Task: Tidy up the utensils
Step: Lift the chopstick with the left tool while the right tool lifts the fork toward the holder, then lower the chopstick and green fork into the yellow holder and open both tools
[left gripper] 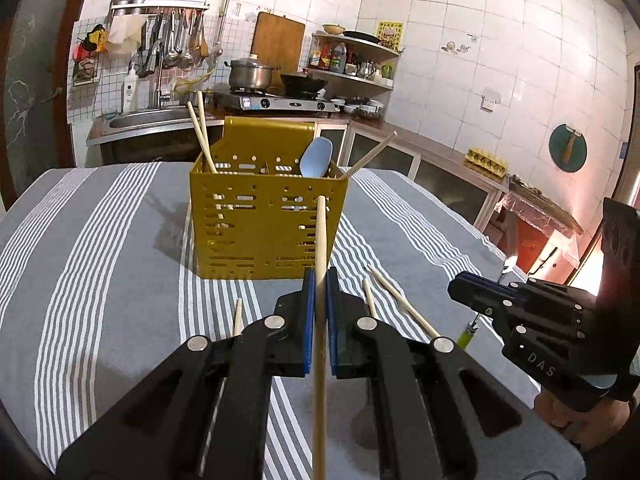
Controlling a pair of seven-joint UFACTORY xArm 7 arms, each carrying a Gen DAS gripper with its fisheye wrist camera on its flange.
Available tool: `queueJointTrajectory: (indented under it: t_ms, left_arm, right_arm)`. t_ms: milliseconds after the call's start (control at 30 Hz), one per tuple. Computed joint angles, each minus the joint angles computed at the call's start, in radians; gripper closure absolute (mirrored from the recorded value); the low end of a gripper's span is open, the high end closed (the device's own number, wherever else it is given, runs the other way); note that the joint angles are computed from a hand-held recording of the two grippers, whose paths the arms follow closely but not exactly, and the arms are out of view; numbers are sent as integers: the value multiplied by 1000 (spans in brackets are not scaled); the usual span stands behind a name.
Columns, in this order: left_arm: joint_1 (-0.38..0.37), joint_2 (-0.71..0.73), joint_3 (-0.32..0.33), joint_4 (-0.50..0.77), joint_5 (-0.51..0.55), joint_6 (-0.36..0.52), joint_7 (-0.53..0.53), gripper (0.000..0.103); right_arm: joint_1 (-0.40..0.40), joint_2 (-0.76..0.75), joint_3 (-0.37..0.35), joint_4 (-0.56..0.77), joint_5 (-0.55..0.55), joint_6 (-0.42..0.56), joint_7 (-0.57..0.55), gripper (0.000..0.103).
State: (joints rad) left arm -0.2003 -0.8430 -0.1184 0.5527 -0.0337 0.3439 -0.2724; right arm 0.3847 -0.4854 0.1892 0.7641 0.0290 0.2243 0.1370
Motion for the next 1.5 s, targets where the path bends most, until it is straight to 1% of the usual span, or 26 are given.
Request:
queueJointTrajectory:
  t_ms: [233, 367, 700, 900, 1000, 1200, 1300, 1433, 1500]
  left_arm:
    - [5, -19, -2, 7, 6, 21, -3, 99]
    - [12, -36, -10, 3, 13, 15, -5, 99]
    - [14, -72, -2, -2, 14, 2, 1, 99]
    - [33, -85, -14, 13, 29, -8, 3, 99]
    - [48, -82, -25, 23, 39, -15, -1, 99]
    - [51, -76, -18, 51, 50, -28, 16, 99]
    - [46, -57, -8, 83, 57, -27, 43, 99]
    - [69, -20, -3, 136, 67, -31, 64, 99]
    - [81, -1, 2, 168, 71, -30, 74, 99]
  right_arm:
    - [2, -9, -2, -3, -2, 0, -3, 97]
    - [6, -15, -10, -7, 1, -1, -11, 97]
    - [2, -29, -4, -7, 0, -9, -15, 97]
    - [-1, -38, -5, 8, -5, -10, -20, 97]
    - [-5, -33, -1, 25, -9, -12, -20, 97]
    - [1, -18, -3, 69, -14, -29, -37, 97]
    - [1, -1, -2, 104, -17, -45, -47, 97]
    - [-23, 32, 19, 163, -35, -72, -41, 97]
    - [-22, 57, 18, 203, -39, -76, -46, 97]
